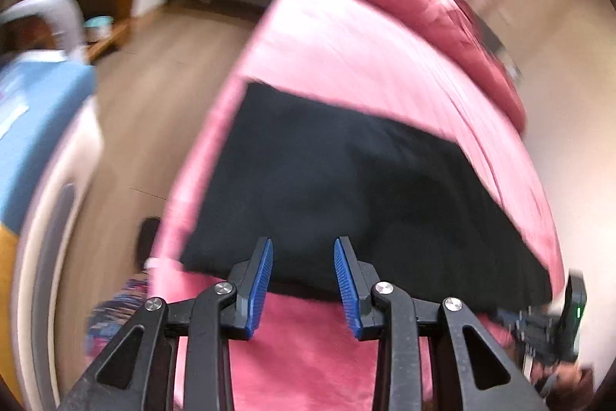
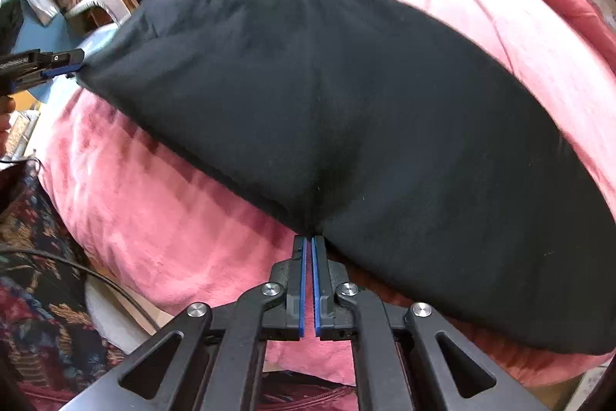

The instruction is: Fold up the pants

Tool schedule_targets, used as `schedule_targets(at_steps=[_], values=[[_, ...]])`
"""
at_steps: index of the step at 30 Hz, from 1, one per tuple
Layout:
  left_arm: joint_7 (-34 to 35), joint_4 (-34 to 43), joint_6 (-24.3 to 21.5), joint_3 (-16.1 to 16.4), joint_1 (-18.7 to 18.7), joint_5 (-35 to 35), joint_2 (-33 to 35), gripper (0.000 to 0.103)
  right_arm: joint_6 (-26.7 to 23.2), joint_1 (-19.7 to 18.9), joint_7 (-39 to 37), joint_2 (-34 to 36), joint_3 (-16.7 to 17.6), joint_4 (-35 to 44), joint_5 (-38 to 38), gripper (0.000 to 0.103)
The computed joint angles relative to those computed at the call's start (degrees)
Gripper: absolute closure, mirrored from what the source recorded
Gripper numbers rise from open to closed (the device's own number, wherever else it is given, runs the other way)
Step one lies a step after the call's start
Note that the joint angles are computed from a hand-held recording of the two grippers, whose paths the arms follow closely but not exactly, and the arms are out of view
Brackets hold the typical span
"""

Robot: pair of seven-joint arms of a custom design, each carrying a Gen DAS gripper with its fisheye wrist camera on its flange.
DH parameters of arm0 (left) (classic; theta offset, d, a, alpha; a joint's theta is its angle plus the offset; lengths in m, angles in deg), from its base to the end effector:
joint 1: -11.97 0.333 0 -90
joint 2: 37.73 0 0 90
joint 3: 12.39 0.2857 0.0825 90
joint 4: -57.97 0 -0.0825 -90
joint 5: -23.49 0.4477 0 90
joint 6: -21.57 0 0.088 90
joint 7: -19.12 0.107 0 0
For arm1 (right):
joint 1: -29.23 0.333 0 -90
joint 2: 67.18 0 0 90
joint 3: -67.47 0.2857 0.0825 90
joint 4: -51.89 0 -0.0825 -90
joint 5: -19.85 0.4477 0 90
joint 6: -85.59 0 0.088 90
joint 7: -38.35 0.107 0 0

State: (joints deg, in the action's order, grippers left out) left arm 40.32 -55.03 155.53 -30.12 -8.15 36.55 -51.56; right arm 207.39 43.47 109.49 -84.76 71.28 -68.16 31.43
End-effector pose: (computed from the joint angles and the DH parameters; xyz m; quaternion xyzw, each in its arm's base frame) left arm 0.4700 -0.3785 0.5959 -0.7942 0.5165 -0.3059 0.0939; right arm 0.5347 0.1863 0.5426 -0.8612 0.4726 -0.0606 0.1767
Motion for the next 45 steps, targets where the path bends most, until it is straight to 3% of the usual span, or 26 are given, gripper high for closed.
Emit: schedule_targets(at_steps=[4, 6, 8, 12, 17, 20, 22, 24, 28, 31, 34, 37, 41, 45], values=[[-7.13, -5.07, -1.64, 0.61, 2.04, 1.37, -6.58, 0.069, 0.39, 0.33, -1.62, 1.21, -0.66, 2.86, 2.51, 0.094], [-8.76, -7.06, -1.28, 1.18, 2.31, -0.15, -8.19, 0.069, 0.96, 0.67, -1.65, 3.12, -0.66, 5.27, 4.19, 0.078], [-7.73, -9.37, 0.38, 2.55, 1.65, -3.3, -9.42, 0.069, 1.73, 0.98, -0.8, 5.18, -0.31, 7.58, 5.13, 0.07], [-4.29, -8.89, 2.53, 3.37, 0.36, -8.22, -6.77, 0.069, 3.39, 2.24, 0.55, 9.22, 1.04, 11.1, 4.74, 0.068], [-3.5, -6.45, 0.68, 2.45, 0.44, -9.47, -3.61, 0.069, 4.51, 4.04, 1.73, 14.01, 2.1, 14.95, 4.16, 0.06], [-3.97, -6.3, 2.0, 1.8, 1.04, -7.45, -2.81, 0.08, 4.47, 4.69, 2.78, 15.56, 2.27, 15.65, 3.19, 0.06], [-4.1, -6.83, 4.45, 1.23, 1.63, -4.37, -3.41, 0.094, 4.26, 5.19, 3.98, 16.66, 2.49, 15.94, 2.35, 0.06], [-3.57, -7.09, 6.15, 0.83, 2.03, -1.53, -4.22, 0.093, 4.25, 5.44, 4.36, 16.9, 2.47, 15.37, 1.65, 0.06], [-1.31, -6.15, 1.57, 1.47, 1.66, -2.57, -3.6, 0.093, 5.09, 5.5, 3.81, 16.98, 2.2, 14.57, 3.03, 0.057], [-1.54, -1.98, -9.63, 0.4, 2.14, -0.61, -0.65, 0.093, 4.28, 5.21, 3.26, 16.91, 1.88, 14.72, 4.11, 0.057], [-3.82, -3.34, -9.82, 1.02, 2.06, -2.15, -1.75, 0.091, 3.08, 5.09, 2.51, 17.24, 1.82, 15.6, 4.37, 0.057], [-6.85, -0.21, -14.07, -0.84, 2.84, 4.84, -1.36, 0.084, 0.82, 4.41, -0.03, 17.59, 1.24, 17.43, 7.85, 0.057], [-6.03, 2.36, -8.35, -1.39, 2.54, 10.83, -0.57, 0.081, 0.63, 2.81, -1.49, 19.93, 0.28, 22.33, 13.87, 0.057], [6.33, 6.65, 1.42, -0.2, 0.26, 7.77, 5.3, 0.079, 1.53, 1.64, 1.51, 26.97, 0.02, 32.41, 14.34, 0.057]])
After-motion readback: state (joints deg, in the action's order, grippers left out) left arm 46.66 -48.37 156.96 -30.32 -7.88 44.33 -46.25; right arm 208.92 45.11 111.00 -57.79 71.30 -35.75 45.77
